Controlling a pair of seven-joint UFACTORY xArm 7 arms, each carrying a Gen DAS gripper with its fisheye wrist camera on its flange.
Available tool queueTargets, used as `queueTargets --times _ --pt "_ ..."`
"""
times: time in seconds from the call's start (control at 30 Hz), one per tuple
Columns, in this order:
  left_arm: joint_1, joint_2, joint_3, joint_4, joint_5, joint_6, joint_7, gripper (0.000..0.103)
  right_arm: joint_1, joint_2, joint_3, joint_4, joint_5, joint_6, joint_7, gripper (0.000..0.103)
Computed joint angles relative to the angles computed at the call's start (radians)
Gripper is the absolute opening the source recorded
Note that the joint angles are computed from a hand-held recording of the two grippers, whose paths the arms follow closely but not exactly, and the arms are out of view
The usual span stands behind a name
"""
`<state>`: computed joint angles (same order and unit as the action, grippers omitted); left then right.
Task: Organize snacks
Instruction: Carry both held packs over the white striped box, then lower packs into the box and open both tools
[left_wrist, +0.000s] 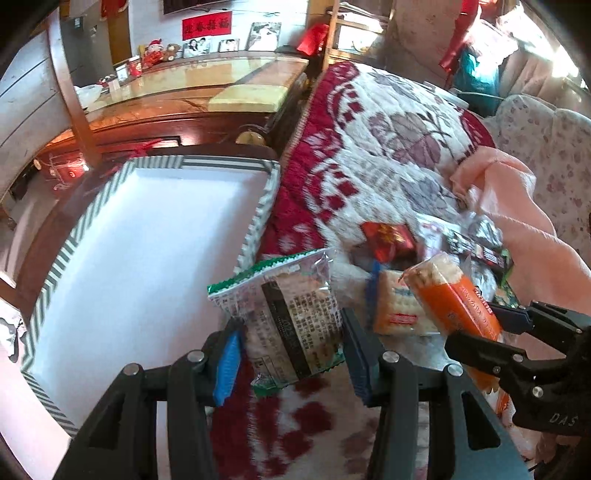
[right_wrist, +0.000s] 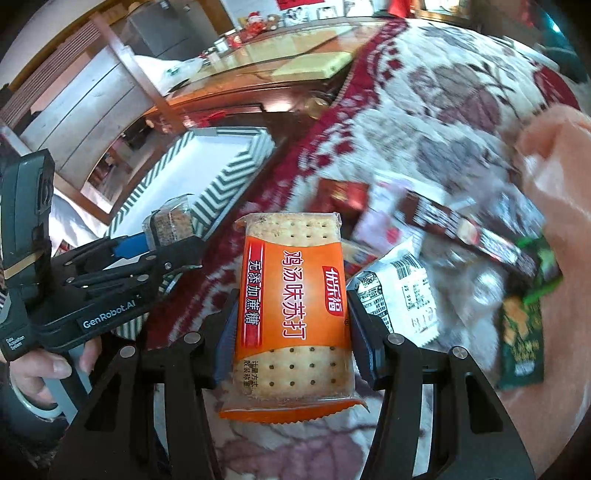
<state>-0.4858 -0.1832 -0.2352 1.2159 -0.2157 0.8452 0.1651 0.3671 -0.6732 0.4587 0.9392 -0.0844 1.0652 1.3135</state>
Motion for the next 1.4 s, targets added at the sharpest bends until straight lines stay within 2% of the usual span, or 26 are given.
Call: queueTargets --times 0.33,0.6,0.77,1.17,1.4 --pt "0.072 0.051 0.042 0.049 0.058 0.018 -0.002 0.053 -0.013 0.245 -0.03 0.152 -0.07 -0.127 -0.087 0.053" --pt "0.125 0.112 0.061 0.089 0.111 0.041 -0.04 0.053 0.023 0.454 -0.081 0.308 -0.149 -0.191 -0.129 0.053" --pt "0.142 0.154 0.065 0.121 0.139 0.062 -0.071 0.053 0.055 0.561 -0.134 0.38 -0.159 -0.221 -0.167 0.053" --pt "0.158 0.189 0.074 0.131 0.158 0.089 -0.082 0.053 0.129 0.749 -0.213 0.521 -0.121 -0.226 -0.249 0.053" --pt "0.162 0.185 0.074 0.121 0.183 0.081 -0.093 0.053 0.149 0.754 -0.237 0.488 -0.123 -0.299 -0.216 0.055"
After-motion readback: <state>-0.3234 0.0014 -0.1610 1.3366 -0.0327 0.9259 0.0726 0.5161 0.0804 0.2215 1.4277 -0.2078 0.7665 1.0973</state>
